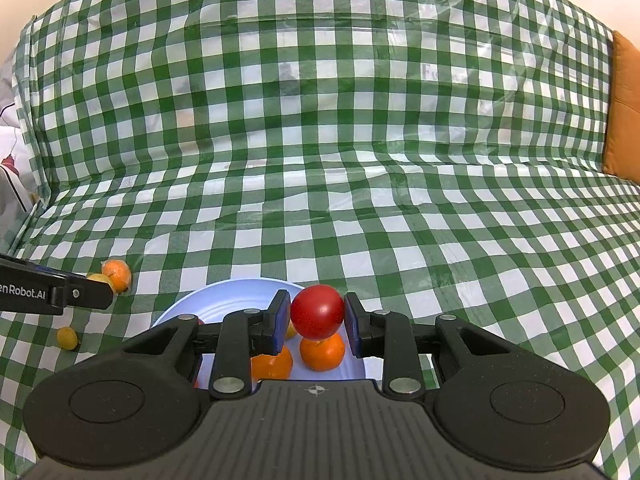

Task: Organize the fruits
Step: 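Carry the tomato with the right gripper over the plate while the left gripper carries the plum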

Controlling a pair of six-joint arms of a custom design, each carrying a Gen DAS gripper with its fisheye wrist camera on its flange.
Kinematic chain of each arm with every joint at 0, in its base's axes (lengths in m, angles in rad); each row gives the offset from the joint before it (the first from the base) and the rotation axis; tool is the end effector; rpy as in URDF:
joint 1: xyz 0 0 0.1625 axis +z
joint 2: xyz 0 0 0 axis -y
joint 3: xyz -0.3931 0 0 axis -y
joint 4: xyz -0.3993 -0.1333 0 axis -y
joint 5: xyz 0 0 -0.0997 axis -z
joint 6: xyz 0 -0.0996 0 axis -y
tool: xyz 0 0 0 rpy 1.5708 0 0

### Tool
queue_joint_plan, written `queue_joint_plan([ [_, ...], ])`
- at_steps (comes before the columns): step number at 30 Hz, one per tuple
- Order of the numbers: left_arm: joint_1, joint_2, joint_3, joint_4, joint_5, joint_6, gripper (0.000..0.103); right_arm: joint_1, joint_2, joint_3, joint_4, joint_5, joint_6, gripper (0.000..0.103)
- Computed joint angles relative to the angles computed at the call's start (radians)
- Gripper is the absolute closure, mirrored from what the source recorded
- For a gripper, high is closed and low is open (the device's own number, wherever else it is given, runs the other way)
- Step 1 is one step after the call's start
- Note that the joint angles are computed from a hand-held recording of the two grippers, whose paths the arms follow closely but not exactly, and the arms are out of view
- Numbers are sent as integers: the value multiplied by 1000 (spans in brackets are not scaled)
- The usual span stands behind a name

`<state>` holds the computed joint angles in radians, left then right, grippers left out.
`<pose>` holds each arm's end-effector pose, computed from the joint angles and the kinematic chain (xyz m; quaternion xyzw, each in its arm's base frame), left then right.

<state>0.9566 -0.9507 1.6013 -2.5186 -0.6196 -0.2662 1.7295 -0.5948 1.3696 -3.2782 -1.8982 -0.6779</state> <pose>-0.2043 -0.6616 0.2145 0.0854 0.8777 -0.3120 0.3536 0.2179 -0.7207 0.1273 0.2910 -0.8351 0.3913 0.2546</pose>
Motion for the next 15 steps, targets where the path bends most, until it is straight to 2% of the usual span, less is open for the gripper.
queue_joint_plan([
  [15, 0, 48, -35, -26, -70, 49, 78, -3, -8, 11, 23, -15, 8, 73],
])
